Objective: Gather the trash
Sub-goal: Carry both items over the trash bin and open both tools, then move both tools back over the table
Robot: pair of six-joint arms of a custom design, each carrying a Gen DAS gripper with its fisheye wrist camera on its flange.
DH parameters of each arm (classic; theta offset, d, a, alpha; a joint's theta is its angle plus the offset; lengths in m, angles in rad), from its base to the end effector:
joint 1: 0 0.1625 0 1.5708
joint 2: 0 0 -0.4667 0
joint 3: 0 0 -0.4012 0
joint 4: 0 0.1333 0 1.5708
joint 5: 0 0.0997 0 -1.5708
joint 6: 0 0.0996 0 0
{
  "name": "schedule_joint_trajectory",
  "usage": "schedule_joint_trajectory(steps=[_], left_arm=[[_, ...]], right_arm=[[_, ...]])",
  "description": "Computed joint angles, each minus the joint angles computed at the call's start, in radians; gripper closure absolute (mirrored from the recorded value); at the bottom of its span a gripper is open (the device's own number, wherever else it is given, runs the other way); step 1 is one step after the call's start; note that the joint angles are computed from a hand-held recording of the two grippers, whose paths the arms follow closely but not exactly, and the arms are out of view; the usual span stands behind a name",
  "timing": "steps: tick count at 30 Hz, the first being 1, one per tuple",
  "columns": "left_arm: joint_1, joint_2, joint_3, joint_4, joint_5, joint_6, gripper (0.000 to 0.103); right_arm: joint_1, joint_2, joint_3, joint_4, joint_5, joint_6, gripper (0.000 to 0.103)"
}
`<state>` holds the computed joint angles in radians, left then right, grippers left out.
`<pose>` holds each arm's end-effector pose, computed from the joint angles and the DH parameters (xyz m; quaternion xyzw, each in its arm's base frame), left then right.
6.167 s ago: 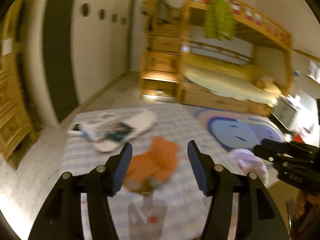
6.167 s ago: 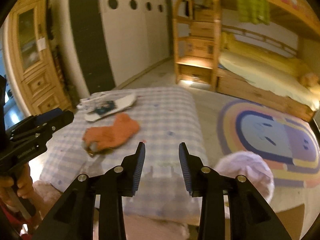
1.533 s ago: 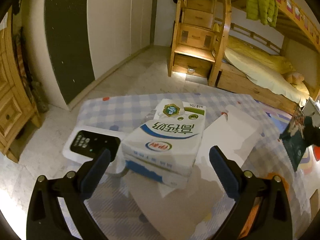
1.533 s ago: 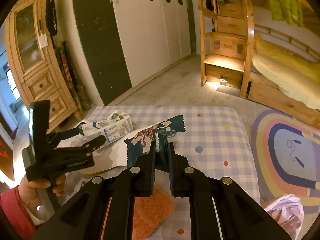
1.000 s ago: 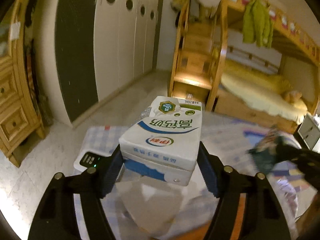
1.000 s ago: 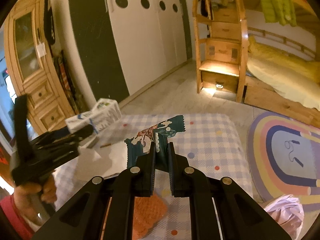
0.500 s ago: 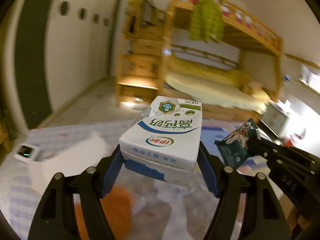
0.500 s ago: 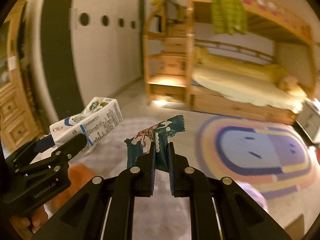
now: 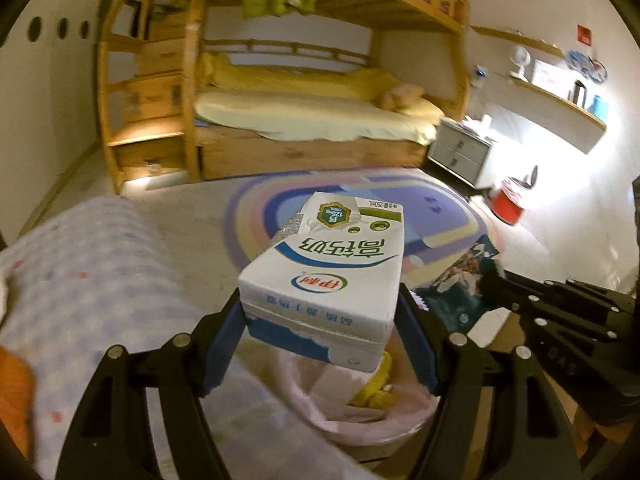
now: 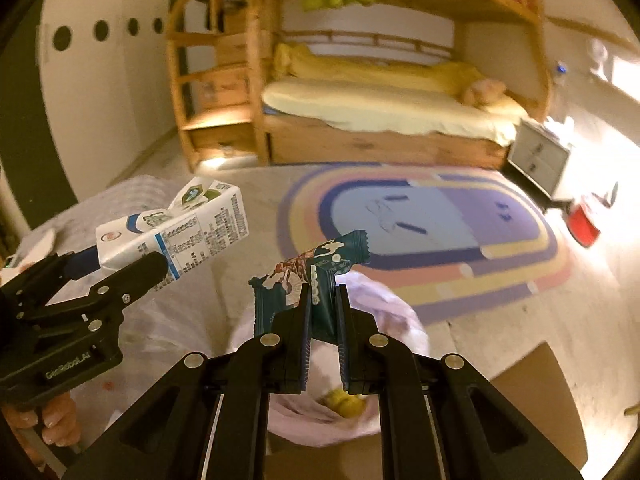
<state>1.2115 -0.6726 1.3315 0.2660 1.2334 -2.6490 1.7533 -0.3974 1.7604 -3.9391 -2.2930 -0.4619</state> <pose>-0.0761 -0.6756 0.0726 0.3377 0.8733 -0.3016 0.1797 0.1806 -0.6069 -0.0053 0.0981 -0.8315 0.4032 0.3693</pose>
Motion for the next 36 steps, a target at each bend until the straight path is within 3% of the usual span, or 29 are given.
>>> schedule_joint_trajectory(steps=[5,6,7,8,9,13,24,31,36], left_arm=[[0.002,0.059,-0.055,0.062,0.028,0.001,0.030],[0.004,0.054,-0.056,0.063,0.033,0.003,0.025],[0.004,0.055,-0.058,0.062,0.036,0.000,0.022],[0.007,0.050,-0.055,0.055,0.040,-0.001,0.020],[0.005,0.049,-0.054,0.051,0.036,-0.003,0.020],[0.006,0.008,-0.018,0.023,0.029,-0.035,0.020],[0.011,-0.227,0.175,-0.164,-0.098,-0.042,0.020],[0.043,-0.403,0.295,-0.280,-0.201,-0.018,0.020],[0.077,-0.473,0.310,-0.285,-0.275,-0.021,0.020]], right_arm=[[-0.054,-0.018,0.016,0.007,0.009,0.032,0.088],[-0.066,-0.021,0.022,0.000,0.019,0.038,0.088],[-0.076,-0.025,0.026,0.001,0.027,0.048,0.083],[-0.084,-0.028,0.027,0.013,0.037,0.063,0.069],[-0.094,-0.034,0.031,0.025,0.051,0.084,0.065],[-0.099,-0.036,0.035,0.033,0.057,0.101,0.064],[0.013,-0.028,0.021,0.017,0.089,0.078,0.064],[0.108,-0.006,-0.033,0.133,0.161,0.119,0.064],[0.168,0.061,-0.155,0.294,0.222,0.097,0.064]])
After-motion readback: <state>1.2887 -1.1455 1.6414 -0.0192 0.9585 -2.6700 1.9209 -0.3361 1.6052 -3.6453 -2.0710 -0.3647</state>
